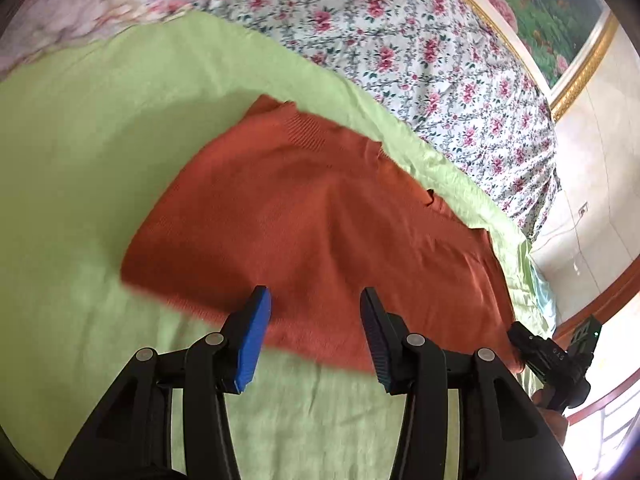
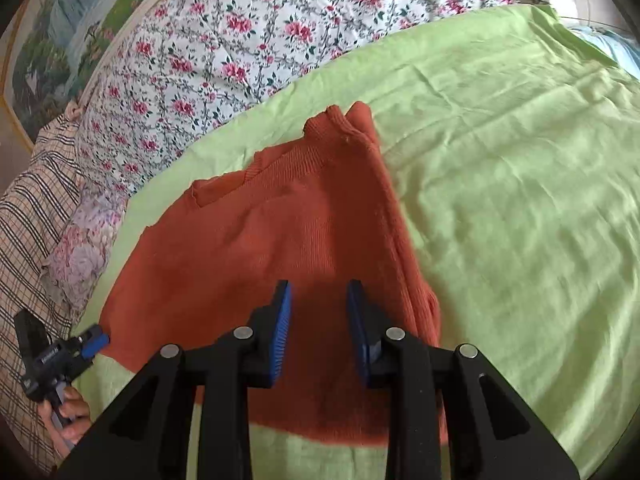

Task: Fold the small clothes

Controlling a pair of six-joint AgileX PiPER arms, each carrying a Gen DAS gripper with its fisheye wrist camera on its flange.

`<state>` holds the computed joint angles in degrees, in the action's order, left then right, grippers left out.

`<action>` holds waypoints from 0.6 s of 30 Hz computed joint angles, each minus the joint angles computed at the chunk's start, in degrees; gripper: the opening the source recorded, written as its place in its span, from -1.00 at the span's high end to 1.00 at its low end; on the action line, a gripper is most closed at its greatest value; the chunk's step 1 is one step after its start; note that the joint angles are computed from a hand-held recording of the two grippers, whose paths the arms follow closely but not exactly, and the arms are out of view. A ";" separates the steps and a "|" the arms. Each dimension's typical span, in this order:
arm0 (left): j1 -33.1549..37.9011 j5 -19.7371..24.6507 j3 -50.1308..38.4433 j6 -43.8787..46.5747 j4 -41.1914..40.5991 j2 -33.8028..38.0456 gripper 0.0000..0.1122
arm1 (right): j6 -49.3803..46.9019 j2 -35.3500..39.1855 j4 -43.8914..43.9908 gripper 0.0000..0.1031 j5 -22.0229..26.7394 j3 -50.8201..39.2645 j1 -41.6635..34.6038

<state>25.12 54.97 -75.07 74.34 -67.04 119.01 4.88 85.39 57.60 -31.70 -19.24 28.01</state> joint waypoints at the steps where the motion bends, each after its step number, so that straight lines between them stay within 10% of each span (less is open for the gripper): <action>1: 0.69 0.35 0.70 0.66 -0.24 0.11 0.16 | -0.55 -0.21 2.01 0.42 -1.42 0.41 2.00; 18: 0.33 -3.63 -4.52 -7.48 -1.10 5.24 -0.17 | 13.20 3.69 -11.82 0.34 -11.27 3.57 9.01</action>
